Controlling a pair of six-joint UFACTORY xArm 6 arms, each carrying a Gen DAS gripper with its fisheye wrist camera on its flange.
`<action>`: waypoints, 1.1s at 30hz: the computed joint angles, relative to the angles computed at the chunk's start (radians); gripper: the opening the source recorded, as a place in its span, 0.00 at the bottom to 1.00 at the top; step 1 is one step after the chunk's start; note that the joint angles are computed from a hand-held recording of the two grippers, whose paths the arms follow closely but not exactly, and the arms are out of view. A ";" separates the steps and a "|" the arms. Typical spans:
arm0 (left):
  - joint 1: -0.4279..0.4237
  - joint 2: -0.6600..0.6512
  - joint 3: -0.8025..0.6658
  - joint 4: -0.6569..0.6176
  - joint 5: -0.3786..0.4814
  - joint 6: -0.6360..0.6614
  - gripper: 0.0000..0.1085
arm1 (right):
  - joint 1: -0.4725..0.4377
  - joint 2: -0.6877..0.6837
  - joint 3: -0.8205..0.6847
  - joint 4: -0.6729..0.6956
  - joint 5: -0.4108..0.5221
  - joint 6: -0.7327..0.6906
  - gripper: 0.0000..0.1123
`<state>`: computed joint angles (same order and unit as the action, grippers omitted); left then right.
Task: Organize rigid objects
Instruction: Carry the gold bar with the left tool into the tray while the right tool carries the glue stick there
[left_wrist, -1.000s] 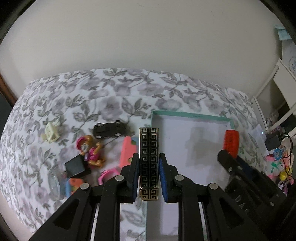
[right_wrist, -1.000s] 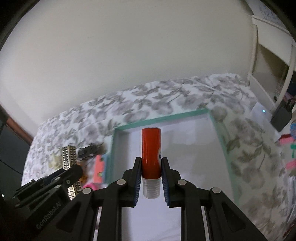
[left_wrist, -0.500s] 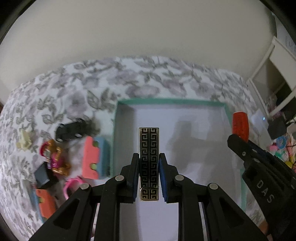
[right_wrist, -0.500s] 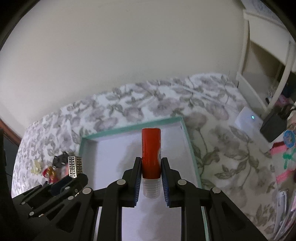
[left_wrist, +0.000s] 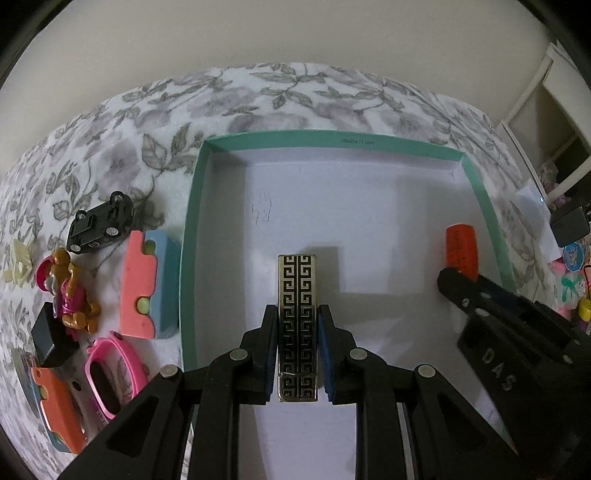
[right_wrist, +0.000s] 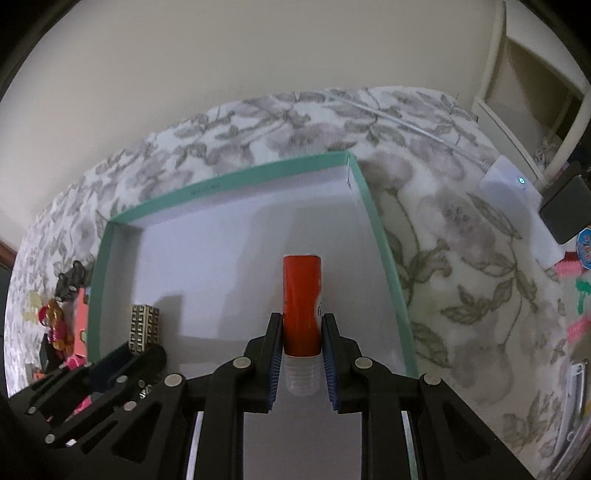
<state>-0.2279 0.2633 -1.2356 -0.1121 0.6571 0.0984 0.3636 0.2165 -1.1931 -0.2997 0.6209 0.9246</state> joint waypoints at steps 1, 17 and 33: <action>0.001 0.001 -0.002 0.000 0.005 -0.004 0.20 | 0.002 0.003 -0.002 -0.007 0.002 0.003 0.20; 0.040 -0.060 -0.004 -0.072 0.000 0.015 0.52 | 0.021 -0.026 -0.053 -0.082 0.093 0.013 0.33; 0.092 -0.082 -0.009 -0.080 -0.065 -0.030 0.80 | 0.036 -0.077 -0.070 -0.240 0.108 0.078 0.78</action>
